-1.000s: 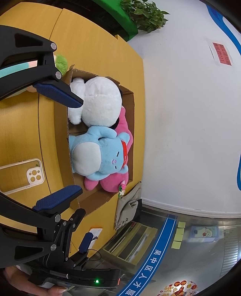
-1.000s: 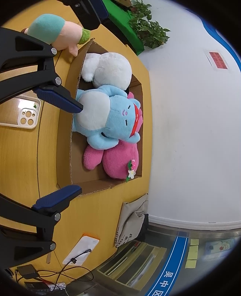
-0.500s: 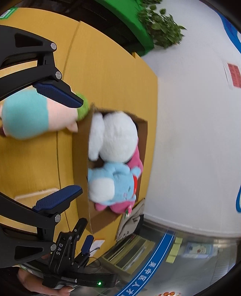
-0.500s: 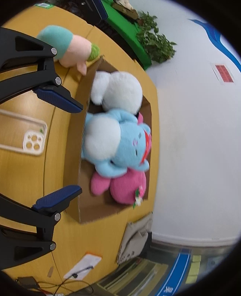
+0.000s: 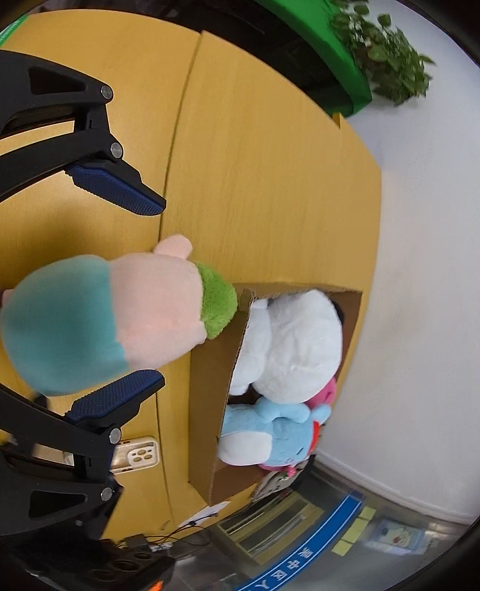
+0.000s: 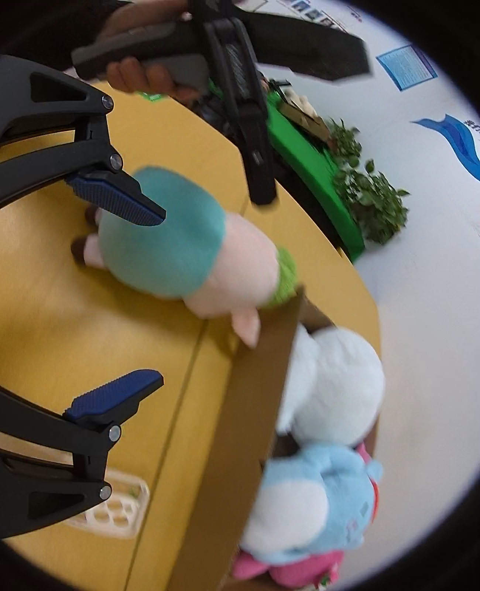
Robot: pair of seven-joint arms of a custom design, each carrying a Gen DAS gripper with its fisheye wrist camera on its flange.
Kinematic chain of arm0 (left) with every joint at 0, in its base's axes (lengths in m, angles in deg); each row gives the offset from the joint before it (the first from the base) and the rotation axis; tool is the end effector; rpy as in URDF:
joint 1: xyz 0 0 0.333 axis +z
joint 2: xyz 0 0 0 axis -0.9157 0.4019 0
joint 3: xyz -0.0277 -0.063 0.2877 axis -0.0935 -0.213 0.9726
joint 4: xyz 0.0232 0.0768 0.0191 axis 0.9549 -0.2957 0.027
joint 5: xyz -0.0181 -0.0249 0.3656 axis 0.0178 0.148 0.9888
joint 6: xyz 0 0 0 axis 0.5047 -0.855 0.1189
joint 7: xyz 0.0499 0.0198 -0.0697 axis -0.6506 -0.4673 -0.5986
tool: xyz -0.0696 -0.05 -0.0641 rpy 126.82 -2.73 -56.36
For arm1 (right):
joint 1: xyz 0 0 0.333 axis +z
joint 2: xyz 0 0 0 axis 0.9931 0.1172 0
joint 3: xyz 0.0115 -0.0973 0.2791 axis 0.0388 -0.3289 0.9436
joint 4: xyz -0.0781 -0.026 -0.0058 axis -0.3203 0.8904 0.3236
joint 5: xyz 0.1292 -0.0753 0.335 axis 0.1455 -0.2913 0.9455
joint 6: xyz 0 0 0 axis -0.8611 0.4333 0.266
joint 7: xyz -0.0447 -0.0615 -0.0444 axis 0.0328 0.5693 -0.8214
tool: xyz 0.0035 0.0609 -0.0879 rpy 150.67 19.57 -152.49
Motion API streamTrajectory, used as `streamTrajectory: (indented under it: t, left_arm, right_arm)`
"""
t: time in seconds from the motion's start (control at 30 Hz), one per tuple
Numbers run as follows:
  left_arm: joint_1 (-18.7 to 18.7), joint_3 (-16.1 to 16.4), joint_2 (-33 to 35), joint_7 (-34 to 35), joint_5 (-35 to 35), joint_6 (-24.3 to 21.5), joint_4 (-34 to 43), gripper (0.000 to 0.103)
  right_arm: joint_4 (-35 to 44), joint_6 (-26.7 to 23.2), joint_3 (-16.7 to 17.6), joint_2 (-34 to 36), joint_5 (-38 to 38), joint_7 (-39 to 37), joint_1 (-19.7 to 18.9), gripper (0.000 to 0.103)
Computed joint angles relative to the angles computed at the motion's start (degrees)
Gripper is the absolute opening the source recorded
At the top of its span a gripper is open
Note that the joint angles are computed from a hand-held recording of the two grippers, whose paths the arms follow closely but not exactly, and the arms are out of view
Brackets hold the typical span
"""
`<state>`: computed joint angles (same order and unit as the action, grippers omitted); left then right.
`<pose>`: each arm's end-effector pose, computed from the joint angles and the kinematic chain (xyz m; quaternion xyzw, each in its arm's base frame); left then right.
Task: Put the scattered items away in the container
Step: 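Close both tools on the green-haired plush's sides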
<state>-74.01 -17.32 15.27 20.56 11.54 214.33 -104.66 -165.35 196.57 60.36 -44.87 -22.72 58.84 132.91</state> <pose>0.5355 -0.1439 0.4334 -0.6275 0.6964 -0.3297 0.1119 0.3523 0.1921 0.4175 -0.7514 0.5494 -0.0638 0.3598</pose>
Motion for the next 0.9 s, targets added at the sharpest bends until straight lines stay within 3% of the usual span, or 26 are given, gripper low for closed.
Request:
streamTrajectory:
  t: [0.1, 0.2, 0.33, 0.43, 0.63, 0.73, 0.8, 0.83, 0.9]
  left_arm:
    - [0.3, 0.2, 5.2, 0.7, 1.8, -5.1, 6.4, 0.089]
    - [0.3, 0.6, 9.9, -2.1, 6.6, -10.1, 12.0, 0.089]
    - [1.8, -1.0, 12.1, 0.4, 3.9, -12.7, 14.6, 0.088]
    - [2.9, -2.2, 12.5, 2.9, 0.8, -14.5, 15.1, 0.078]
    - [1.7, -0.8, 11.6, 0.9, 4.4, -16.0, 15.0, 0.074]
    - [1.6, -0.5, 12.0, 0.4, 6.0, -18.2, 16.4, 0.072]
    - [1.4, -0.4, 12.1, -0.2, 7.2, -19.2, 16.8, 0.072]
    - [1.3, -0.2, 12.1, -0.4, 8.0, -19.6, 17.1, 0.072]
    - [1.3, -0.3, 12.1, -0.5, 8.3, -20.3, 17.3, 0.071]
  right_arm:
    - [0.7, 1.4, 1.2, 2.3, 1.5, 2.2, 2.1, 0.082]
    - [1.5, 3.7, -0.3, 4.1, 3.3, 4.0, 5.6, 0.087]
    - [2.6, 5.7, -1.7, 6.5, 2.7, 6.6, 8.3, 0.088]
    - [2.6, 6.5, -2.5, 6.7, 1.3, 8.1, 9.4, 0.088]
    - [2.4, 5.5, 0.0, 6.4, -2.3, 13.7, 6.8, 0.088]
    - [2.5, 5.6, -0.4, 6.7, -2.2, 15.0, 7.5, 0.088]
    - [2.8, 4.9, 2.7, 7.7, -5.0, 16.8, 4.3, 0.088]
    - [2.7, 5.3, 1.7, 8.0, -6.4, 17.2, 5.1, 0.085]
    - [2.6, 6.4, -3.0, 8.1, -3.2, 12.6, 10.7, 0.074]
